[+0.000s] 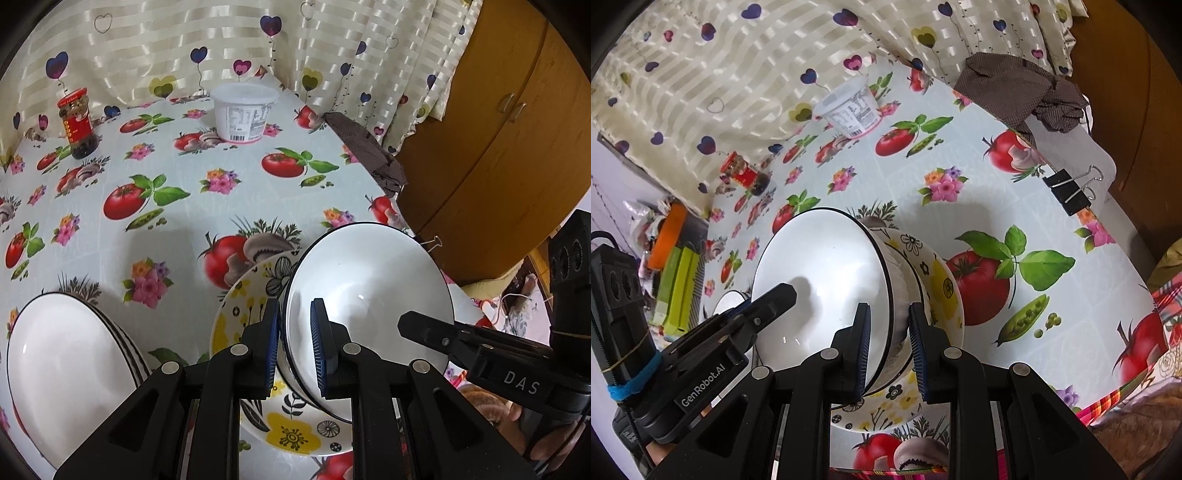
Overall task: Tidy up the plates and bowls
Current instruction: 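Lower the second bowl into the first bowl on the floral plate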
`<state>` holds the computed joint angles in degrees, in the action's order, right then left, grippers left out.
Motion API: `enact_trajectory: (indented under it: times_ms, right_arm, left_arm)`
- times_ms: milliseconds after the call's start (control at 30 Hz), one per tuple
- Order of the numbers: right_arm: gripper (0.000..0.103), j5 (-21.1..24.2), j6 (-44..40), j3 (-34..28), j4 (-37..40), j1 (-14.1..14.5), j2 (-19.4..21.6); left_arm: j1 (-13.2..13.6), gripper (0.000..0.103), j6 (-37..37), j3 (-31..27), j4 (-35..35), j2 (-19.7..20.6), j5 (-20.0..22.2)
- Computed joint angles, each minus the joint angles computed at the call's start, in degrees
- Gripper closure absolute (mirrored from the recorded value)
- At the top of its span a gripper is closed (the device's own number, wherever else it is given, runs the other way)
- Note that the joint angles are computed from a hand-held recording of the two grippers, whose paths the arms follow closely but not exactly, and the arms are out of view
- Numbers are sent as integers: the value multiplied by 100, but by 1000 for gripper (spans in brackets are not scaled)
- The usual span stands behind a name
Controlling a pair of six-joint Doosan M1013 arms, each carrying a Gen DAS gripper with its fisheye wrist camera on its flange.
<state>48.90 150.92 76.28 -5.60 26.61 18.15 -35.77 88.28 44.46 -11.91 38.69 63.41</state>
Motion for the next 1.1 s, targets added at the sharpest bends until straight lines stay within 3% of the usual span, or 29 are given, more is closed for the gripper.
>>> enact_trajectory:
  times_ms: [733, 1100]
  right_arm:
    - [80, 387, 52, -262, -776, 167, 207]
    - [71, 209, 158, -209, -893, 186, 193]
  left_arm:
    - [75, 87, 182, 232, -262, -64, -165]
    - [107, 84, 397, 379, -419, -126, -351]
